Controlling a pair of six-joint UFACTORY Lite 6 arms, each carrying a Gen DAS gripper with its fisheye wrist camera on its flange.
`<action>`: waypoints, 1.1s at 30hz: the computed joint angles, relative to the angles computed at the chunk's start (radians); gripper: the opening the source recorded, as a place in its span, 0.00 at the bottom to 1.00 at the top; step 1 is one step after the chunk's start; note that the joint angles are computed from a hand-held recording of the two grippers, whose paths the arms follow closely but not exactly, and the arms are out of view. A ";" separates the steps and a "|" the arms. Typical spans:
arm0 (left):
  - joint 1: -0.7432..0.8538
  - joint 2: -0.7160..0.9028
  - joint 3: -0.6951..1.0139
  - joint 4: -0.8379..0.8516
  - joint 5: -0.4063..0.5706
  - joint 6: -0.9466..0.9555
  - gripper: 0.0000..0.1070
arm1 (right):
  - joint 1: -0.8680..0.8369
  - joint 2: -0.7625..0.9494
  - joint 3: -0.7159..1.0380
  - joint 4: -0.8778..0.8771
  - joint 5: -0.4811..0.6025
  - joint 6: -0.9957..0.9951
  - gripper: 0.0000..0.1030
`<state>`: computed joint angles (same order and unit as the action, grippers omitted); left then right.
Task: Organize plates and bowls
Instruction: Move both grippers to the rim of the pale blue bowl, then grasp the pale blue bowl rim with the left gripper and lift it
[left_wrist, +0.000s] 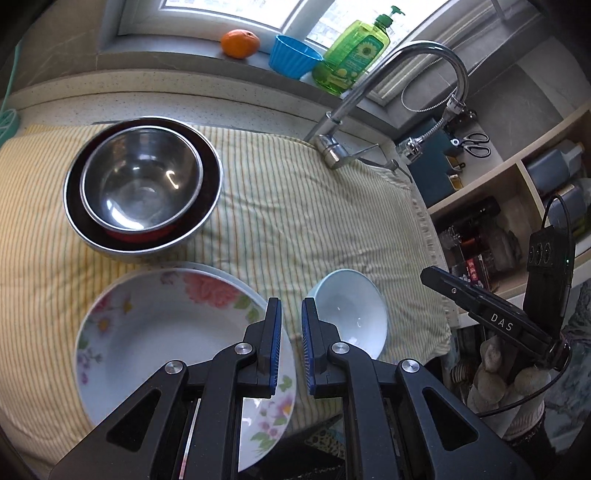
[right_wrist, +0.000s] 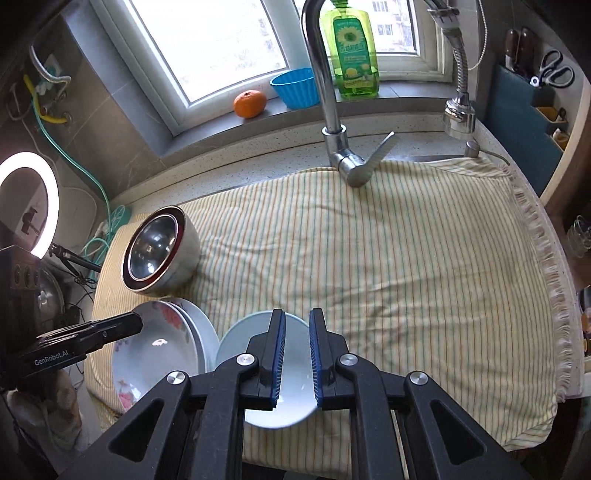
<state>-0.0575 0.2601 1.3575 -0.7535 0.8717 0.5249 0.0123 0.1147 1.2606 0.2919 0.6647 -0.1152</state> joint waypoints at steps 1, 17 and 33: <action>-0.017 0.002 -0.004 0.003 -0.005 -0.008 0.09 | -0.014 -0.013 -0.026 0.016 -0.004 -0.020 0.12; -0.192 0.057 0.008 0.170 -0.090 -0.158 0.09 | -0.101 -0.073 -0.292 0.248 -0.072 -0.249 0.15; -0.252 0.151 0.099 0.297 -0.077 -0.231 0.09 | -0.117 -0.016 -0.282 0.335 -0.071 -0.316 0.19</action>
